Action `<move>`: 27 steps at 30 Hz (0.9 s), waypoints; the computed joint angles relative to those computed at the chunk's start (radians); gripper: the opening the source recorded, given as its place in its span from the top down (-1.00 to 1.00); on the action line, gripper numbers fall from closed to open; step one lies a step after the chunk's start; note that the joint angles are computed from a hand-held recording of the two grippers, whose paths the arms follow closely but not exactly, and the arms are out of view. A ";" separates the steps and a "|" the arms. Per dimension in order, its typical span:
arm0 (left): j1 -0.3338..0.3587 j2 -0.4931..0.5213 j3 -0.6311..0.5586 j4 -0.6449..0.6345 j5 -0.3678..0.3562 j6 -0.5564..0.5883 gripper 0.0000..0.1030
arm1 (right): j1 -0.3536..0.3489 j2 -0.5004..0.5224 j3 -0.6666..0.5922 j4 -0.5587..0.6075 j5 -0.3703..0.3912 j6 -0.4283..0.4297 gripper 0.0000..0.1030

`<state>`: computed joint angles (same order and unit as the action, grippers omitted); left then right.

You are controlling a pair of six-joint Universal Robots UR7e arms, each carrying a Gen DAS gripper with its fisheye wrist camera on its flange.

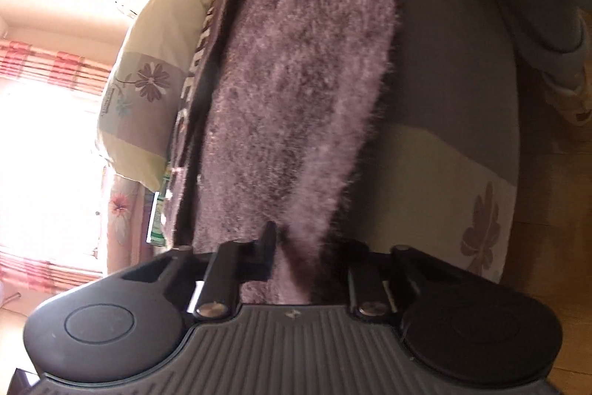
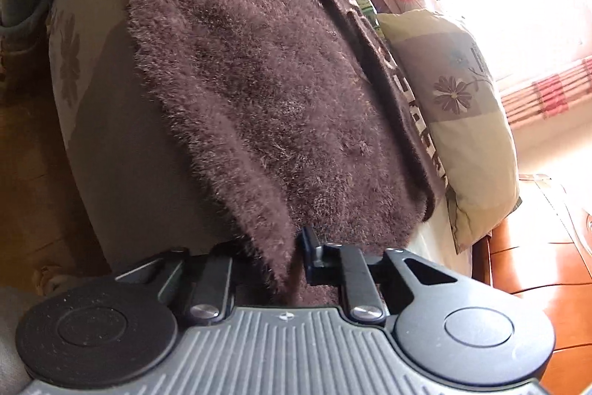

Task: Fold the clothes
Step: 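Lift the brown sweater up off the bed with both tools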

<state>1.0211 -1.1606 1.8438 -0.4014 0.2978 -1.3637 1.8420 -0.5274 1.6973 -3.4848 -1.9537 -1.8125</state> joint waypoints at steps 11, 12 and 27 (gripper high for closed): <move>-0.010 -0.010 -0.079 0.156 0.017 -0.071 0.80 | 0.018 -0.032 -0.015 0.017 0.038 -0.043 0.81; -0.010 -0.014 -0.089 0.158 0.021 -0.065 0.80 | 0.020 -0.030 -0.026 0.024 0.042 -0.048 0.81; 0.048 0.037 -0.332 0.178 0.102 0.076 0.79 | 0.047 0.061 -0.314 0.219 0.048 -0.006 0.81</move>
<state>1.0693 -1.1239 1.5121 -0.2237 0.3999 -1.2881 1.8886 -0.4665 1.3837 -3.2658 -1.9060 -1.8180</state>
